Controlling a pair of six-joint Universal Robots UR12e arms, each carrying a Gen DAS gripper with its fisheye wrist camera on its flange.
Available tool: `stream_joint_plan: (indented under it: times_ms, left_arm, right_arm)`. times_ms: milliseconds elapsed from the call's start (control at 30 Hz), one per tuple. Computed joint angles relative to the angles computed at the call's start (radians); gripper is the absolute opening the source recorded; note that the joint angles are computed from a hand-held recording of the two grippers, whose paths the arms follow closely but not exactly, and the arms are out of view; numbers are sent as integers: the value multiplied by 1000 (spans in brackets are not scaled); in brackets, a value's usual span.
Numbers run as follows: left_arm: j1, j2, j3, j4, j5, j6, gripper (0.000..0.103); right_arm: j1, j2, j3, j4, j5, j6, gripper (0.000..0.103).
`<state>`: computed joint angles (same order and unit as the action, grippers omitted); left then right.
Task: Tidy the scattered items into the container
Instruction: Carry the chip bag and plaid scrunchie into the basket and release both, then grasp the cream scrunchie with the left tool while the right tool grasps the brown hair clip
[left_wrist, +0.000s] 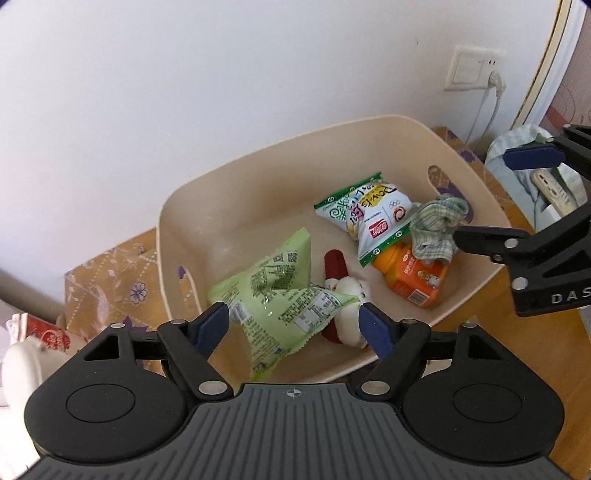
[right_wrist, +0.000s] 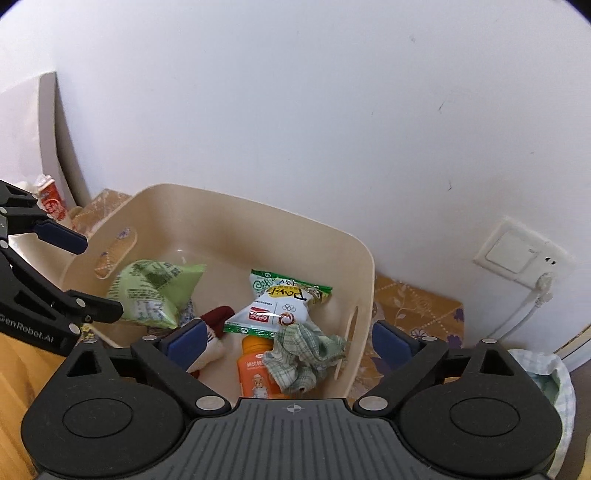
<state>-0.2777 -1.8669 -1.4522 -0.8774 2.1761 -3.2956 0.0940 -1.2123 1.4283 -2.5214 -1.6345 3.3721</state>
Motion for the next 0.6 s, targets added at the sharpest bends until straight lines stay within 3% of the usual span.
stream_joint_plan:
  times_ms: [167, 533, 600]
  left_arm:
    - [-16, 40, -51, 39, 5, 27, 79]
    - [-46, 119, -165, 76, -12, 72, 80]
    - [-29, 150, -194, 87, -126, 190, 80]
  right_arm:
    - [9, -44, 52, -26, -11, 4, 103]
    - [28, -106, 141, 10, -5, 14, 103]
    - [34, -113, 153, 22, -9, 24, 103]
